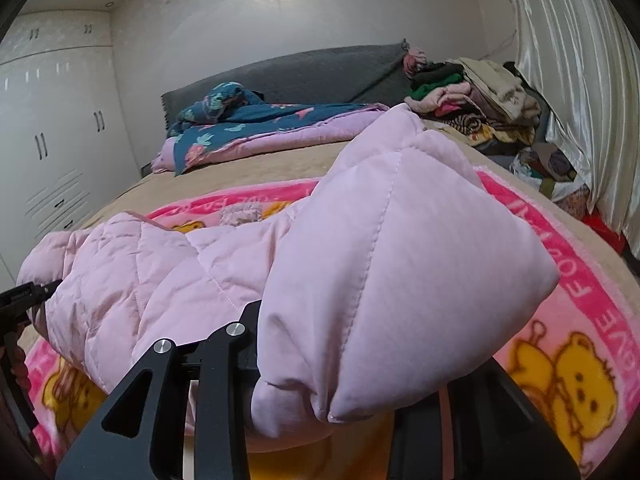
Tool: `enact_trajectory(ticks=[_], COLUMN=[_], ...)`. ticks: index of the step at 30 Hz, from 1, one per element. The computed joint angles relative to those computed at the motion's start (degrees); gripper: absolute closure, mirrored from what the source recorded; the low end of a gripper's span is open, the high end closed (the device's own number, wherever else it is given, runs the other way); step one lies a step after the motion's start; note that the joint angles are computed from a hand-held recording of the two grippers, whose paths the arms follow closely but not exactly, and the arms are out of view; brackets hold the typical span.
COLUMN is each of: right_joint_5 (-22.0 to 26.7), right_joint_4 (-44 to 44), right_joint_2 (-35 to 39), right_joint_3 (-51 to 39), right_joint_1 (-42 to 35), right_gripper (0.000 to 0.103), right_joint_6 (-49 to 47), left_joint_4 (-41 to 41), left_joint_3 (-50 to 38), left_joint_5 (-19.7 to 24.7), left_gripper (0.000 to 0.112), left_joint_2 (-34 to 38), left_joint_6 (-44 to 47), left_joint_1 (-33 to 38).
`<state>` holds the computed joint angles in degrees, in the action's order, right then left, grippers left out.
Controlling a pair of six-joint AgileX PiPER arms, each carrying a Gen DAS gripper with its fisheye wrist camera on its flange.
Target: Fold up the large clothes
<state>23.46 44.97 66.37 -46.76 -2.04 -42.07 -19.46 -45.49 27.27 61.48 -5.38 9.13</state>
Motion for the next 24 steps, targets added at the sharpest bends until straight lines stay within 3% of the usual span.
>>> enact_trajectory(ticks=[15, 24], right_joint_5=[18.54, 34.89], right_joint_4=[2.53, 7.85], right_joint_2=[-19.96, -27.08], right_joint_3=[10.14, 14.03], right_joint_1=[-14.57, -32.14], right_gripper=[0.072, 0.072], right_joint_6=[-4.60, -13.50], left_joint_4=[4.45, 5.21], left_joint_3=[8.21, 9.93], left_joint_5=[10.64, 15.90], left_gripper=[0.080, 0.080], left_joint_2=[-17.62, -22.95], left_joint_6=[-1.05, 0.68], left_joint_1=[1.79, 3.42])
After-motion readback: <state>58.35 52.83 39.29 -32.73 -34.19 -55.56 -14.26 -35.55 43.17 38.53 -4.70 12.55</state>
